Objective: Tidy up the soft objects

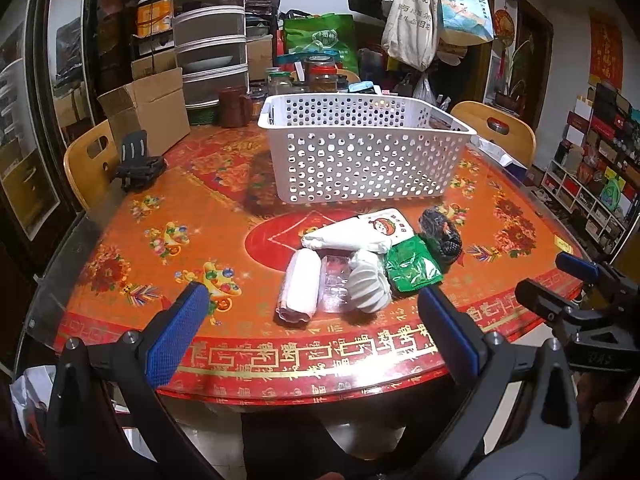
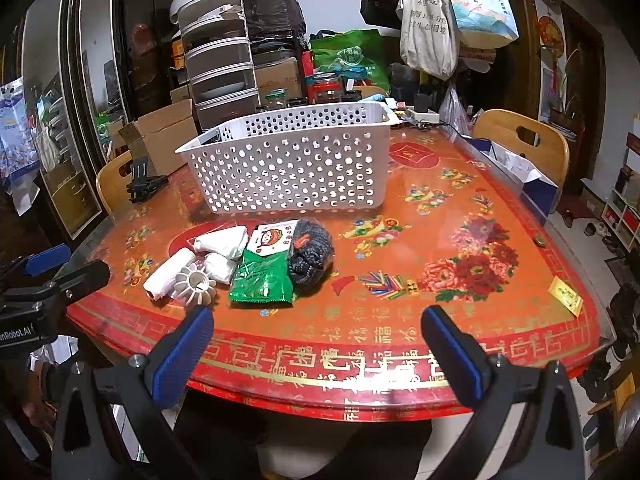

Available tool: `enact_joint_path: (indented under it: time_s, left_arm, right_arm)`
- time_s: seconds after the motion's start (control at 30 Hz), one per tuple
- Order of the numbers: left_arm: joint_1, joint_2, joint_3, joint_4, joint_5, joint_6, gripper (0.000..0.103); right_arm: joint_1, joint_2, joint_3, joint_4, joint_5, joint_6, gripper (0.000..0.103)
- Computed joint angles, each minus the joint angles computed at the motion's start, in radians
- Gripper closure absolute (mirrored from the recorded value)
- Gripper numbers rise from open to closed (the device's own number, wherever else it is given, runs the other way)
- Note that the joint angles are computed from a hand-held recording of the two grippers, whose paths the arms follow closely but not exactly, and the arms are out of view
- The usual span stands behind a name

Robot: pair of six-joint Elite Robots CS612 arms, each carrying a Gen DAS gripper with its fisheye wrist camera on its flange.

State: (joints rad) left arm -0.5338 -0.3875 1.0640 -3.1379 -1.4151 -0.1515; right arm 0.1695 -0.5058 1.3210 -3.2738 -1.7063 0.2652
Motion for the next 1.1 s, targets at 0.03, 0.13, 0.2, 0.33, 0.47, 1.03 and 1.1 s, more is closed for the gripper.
enact_joint_path:
  time_s: [0.03, 0.13, 0.2, 0.33, 0.47, 1.03, 1.1]
  left_arm:
    - [0.0, 0.001, -0.001, 0.002, -0.002, 0.0, 0.0]
    - [0.0, 0.002, -0.003, 0.003, -0.001, 0.003, 0.0]
    - [0.0, 0.003, -0.004, -0.003, -0.006, 0.004, 0.0]
    - [-0.005, 0.006, -0.002, -0.035, 0.031, 0.023, 0.0]
    - [-0.007, 0.012, -0.018, -0.013, 0.062, 0.024, 0.0]
    - [0.03, 0.066, -0.116, 0.104, -0.038, -0.008, 0.0]
    - [0.039, 0.081, -0.137, 0.113, -0.064, -0.01, 0.0]
  right_arm:
    - [0.0, 0.0, 0.0, 0.001, 0.001, -0.001, 0.0]
    - [0.0, 0.0, 0.0, 0.001, 0.002, 0.0, 0.0]
    - [0.0, 0.0, 0.0, -0.001, 0.001, 0.0, 0.0]
    - [0.0, 0.001, -0.001, 0.001, -0.003, 0.006, 0.0]
    - [-0.001, 0.001, -0.001, 0.005, 0.0, 0.013, 0.0]
    - [-0.013, 0.035, -0.068, 0.053, 0.02, -0.011, 0.0]
    - [-0.02, 0.046, -0.087, 0.058, 0.042, -0.014, 0.001]
